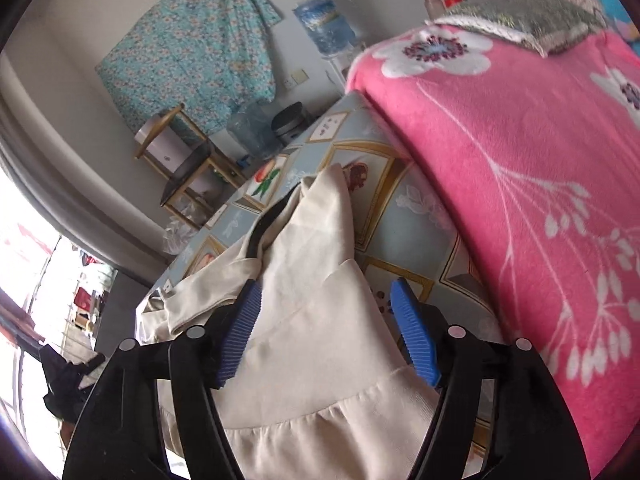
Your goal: Fold large clothes
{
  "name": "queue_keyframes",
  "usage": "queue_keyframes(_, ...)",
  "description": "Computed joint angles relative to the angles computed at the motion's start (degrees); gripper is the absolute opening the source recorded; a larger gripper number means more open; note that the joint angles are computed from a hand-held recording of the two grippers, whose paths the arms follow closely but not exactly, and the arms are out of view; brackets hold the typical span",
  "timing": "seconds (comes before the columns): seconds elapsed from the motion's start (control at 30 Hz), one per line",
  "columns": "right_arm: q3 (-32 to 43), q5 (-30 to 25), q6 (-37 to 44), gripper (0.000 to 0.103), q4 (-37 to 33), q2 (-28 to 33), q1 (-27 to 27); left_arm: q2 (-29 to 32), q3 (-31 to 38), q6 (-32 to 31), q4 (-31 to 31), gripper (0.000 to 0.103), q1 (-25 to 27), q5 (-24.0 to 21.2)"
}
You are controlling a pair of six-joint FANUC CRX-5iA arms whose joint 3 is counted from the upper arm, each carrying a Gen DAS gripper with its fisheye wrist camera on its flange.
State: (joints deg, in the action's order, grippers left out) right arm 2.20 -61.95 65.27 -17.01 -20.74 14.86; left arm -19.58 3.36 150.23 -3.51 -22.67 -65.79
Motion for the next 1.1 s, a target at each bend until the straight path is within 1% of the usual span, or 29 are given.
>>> queue_keyframes(0.1, -0.58, -1.95, 2.42, 0.070, -4.37, -3.02, -3.19, -1.81, 1.20, 1.60, -3.40, 0.061, -3.58, -2.59)
queue_keyframes(0.17, -1.56, -4.20, 4.34, 0.074, -8.83, -5.45, -6.32, -3.10, 0.74, 2.97, -4.01, 0.061, -6.09, -3.33)
queue_keyframes(0.27, -3.48, -8.52, 5.34, 0.075, -14.17, -8.08, -10.45, -6.43, -3.67, 7.13, -2.82, 0.061, -9.62, -0.46)
queue_keyframes(0.3, -4.21, -10.55, 5.57, 0.075, -16.30, -8.65, -12.12, -7.58, -5.99, 9.06, -1.77, 0.061, -10.47, 1.39)
queue_keyframes(0.4, -6.49, -14.63, 5.07, 0.075, -21.28, -9.85, -16.02, -10.97, -13.83, 14.86, 1.86, 0.061, -11.50, 9.44)
queue_keyframes(0.5, -8.45, -15.84, 3.29, 0.076, -23.93, -9.71, -18.21, -12.95, -19.71, 20.93, 2.89, 0.061, -12.05, 16.81)
queue_keyframes(0.57, -8.90, -15.66, 3.57, 0.076, -27.29, -9.12, -20.67, -14.16, -23.49, 25.91, 3.21, 0.061, -11.67, 22.51)
queue_keyframes(0.6, -8.96, -15.07, 3.06, 0.074, -27.68, -8.89, -20.75, -14.48, -24.59, 28.03, 2.80, 0.061, -11.49, 24.19)
queue_keyframes(0.67, -8.70, -12.99, 1.75, 0.074, -26.47, -8.39, -19.17, -14.05, -24.39, 33.70, -0.92, 0.061, -12.21, 24.66)
queue_keyframes(0.77, -9.31, -8.40, -2.22, 0.073, -22.06, -8.06, -14.79, -11.92, -20.48, 44.59, -11.80, 0.059, -16.21, 20.91)
queue_keyframes(0.8, -9.69, -6.98, -3.57, 0.073, -20.54, -8.03, -13.43, -11.04, -19.12, 47.19, -14.62, 0.059, -17.47, 19.54)
queue_keyframes(0.87, -10.78, -3.73, -6.84, 0.067, -16.21, -8.41, -9.51, -9.09, -16.33, 50.19, -18.94, 0.059, -19.74, 16.49)
queue_keyframes(0.9, -11.59, -2.00, -8.73, 0.065, -13.71, -8.84, -7.40, -7.48, -14.17, 51.14, -21.32, 0.059, -21.33, 13.83)
queue_keyframes(0.93, -12.73, 0.01, -11.47, 0.062, -10.41, -9.51, -4.68, -6.18, -12.45, 51.70, -22.92, 0.058, -22.50, 11.68)
queue_keyframes(0.97, -13.75, 1.43, -13.04, 0.059, -8.32, -10.06, -3.22, -4.26, -9.98, 51.77, -24.72, 0.055, -23.98, 8.44)
queue_keyframes(1.0, -14.91, 3.10, -15.32, 0.056, -5.67, -10.67, -1.20, -2.82, -8.17, 50.74, -25.56, 0.048, -24.81, 5.39)
queue_keyframes(1.03, -16.27, 4.80, -18.34, 0.049, -2.31, -11.39, 1.28, -0.65, -5.49, 48.79, -26.27, 0.045, -25.75, 1.32)
queue_keyframes(1.07, -17.32, 5.85, -20.99, 0.037, 0.98, -11.82, 3.50, 1.23, -3.53, 46.79, -26.40, 0.037, -25.78, -1.15)
queue_keyframes(1.1, -18.13, 6.35, -22.47, 0.032, 3.83, -12.14, 5.26, 3.99, -0.10, 43.36, -27.17, 0.025, -26.67, -5.68)
